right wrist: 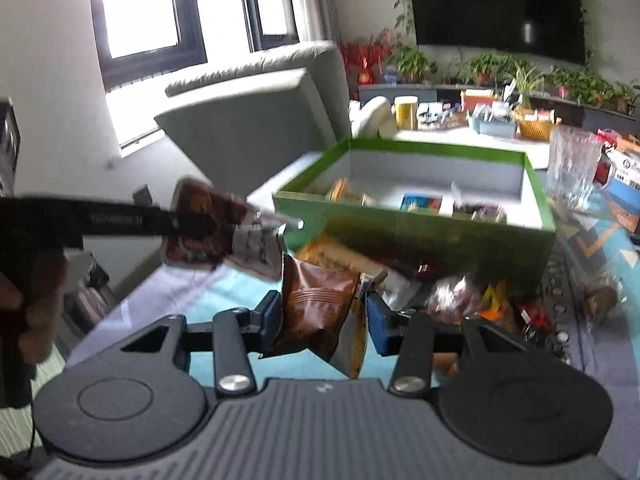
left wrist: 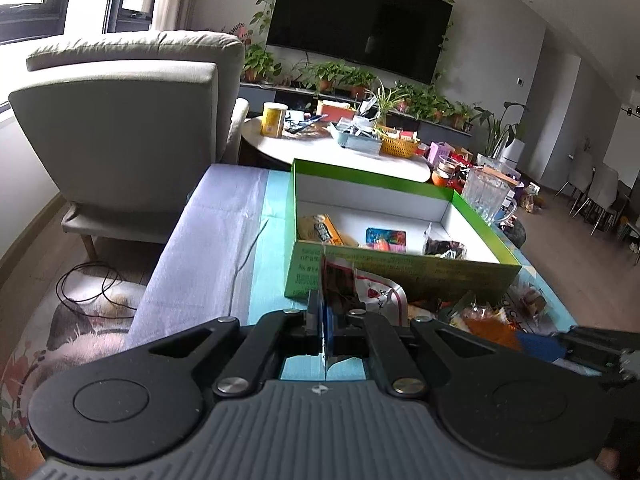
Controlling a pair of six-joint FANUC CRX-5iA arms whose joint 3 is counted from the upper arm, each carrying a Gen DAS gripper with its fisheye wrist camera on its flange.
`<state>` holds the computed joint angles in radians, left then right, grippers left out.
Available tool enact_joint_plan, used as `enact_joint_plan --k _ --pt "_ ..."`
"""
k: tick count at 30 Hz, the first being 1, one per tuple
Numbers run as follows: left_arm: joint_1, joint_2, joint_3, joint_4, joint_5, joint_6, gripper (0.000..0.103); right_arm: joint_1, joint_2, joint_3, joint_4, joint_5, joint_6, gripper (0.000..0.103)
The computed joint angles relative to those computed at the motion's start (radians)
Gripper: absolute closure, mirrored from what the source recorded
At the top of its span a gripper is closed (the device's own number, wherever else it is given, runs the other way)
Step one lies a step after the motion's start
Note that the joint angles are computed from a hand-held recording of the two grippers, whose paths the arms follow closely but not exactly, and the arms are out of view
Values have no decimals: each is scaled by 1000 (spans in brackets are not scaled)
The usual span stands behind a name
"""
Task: Organize snacks
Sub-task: 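Close right tool on the brown bag while left tool holds the pouch, then lift both held snacks and carry them over the green box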
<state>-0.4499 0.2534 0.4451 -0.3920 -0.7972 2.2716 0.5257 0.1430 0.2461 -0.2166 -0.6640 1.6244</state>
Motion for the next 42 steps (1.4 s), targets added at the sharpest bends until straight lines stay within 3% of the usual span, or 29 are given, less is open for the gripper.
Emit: enact_joint_plan --k 9,19,28,42 --pt "-5 20 44 -20 25 -16 101 -24 23 24 30 80 -31 58" --pt "4 109 180 -9 63 -61 101 -38 85 54 193 207 -198 58" --pt "25 195 276 73 91 -121 101 -58 152 127 220 206 -258 58" --pt "35 342 480 116 -25 -191 101 -92 267 304 159 99 -213 58"
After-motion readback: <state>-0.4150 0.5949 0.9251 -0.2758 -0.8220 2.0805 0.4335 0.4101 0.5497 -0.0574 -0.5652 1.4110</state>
